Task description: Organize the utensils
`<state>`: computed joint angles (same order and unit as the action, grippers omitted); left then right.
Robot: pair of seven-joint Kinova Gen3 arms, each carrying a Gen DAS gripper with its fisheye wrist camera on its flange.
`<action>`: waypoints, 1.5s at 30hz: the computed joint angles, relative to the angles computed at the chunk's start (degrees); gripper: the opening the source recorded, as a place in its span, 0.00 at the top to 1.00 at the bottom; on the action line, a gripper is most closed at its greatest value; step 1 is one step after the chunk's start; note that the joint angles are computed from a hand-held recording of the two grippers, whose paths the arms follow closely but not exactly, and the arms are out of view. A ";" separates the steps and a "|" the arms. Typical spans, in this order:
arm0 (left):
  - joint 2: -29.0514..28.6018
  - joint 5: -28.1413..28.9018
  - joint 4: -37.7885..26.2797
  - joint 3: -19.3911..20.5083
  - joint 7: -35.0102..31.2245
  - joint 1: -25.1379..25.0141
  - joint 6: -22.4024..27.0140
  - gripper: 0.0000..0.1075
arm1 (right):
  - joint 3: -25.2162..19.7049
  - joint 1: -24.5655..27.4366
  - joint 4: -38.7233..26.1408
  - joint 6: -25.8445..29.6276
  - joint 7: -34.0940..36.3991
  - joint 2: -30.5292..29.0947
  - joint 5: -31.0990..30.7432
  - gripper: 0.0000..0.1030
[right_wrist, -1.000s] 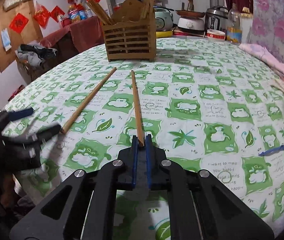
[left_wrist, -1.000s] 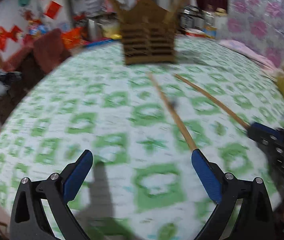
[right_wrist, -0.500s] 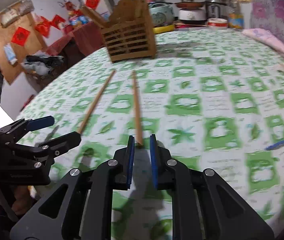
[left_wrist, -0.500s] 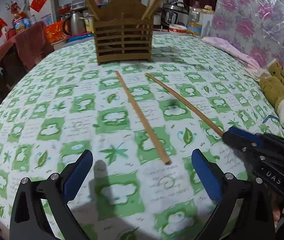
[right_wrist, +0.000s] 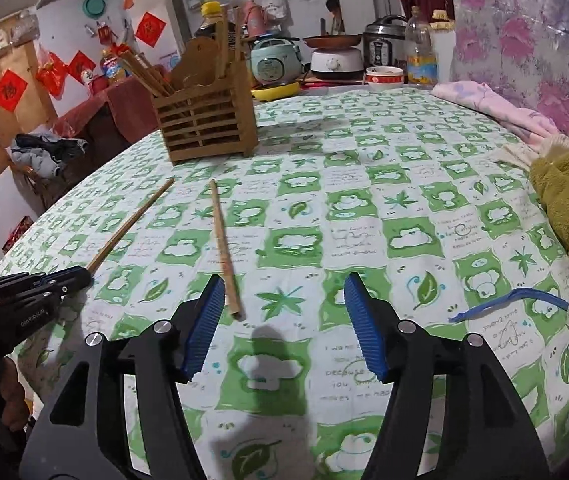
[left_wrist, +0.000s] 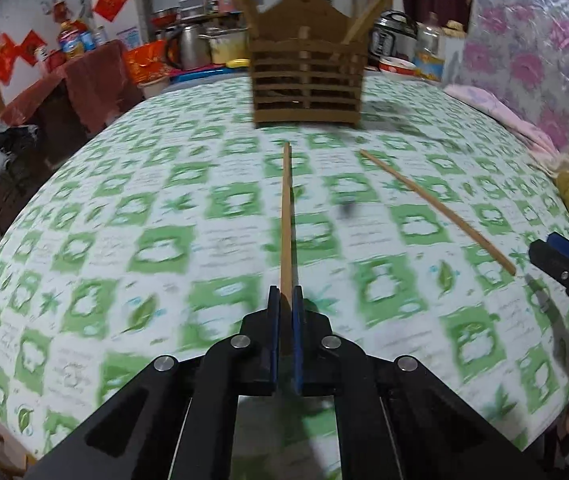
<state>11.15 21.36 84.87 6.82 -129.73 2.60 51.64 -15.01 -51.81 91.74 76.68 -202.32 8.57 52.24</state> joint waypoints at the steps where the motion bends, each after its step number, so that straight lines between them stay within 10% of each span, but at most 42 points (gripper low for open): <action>1: -0.11 0.78 0.23 -0.13 -0.66 -0.66 -0.06 0.92 | -1.01 0.87 0.45 -1.81 -0.08 -0.24 0.50 0.41; 9: -1.77 4.27 4.74 -0.02 -5.35 -1.56 -5.88 0.81 | 1.67 -0.12 -5.27 -2.09 8.77 3.29 -2.74 0.43; 13: -0.54 6.01 2.72 0.78 -5.18 -3.54 -1.99 0.41 | 2.57 1.89 -3.86 -7.34 11.16 2.21 -6.70 0.93; 25: -1.47 6.00 4.40 -0.22 -6.55 -2.00 -4.02 0.38 | 3.28 -0.57 -4.78 -4.99 12.19 3.51 -5.21 0.92; 29: -2.04 6.82 5.34 -0.70 -7.07 -1.90 -5.29 0.56 | 3.06 -0.89 -4.39 -4.73 11.49 3.55 -4.27 0.94; 32: -1.51 7.81 3.97 -0.34 -7.76 -2.90 -2.60 0.94 | 3.01 -1.42 -5.23 -3.48 12.09 4.16 -3.92 0.94; 45: -4.46 12.26 3.96 -1.38 -10.72 -4.10 -0.75 0.94 | 1.80 -4.25 -5.92 1.54 9.68 2.47 1.28 0.94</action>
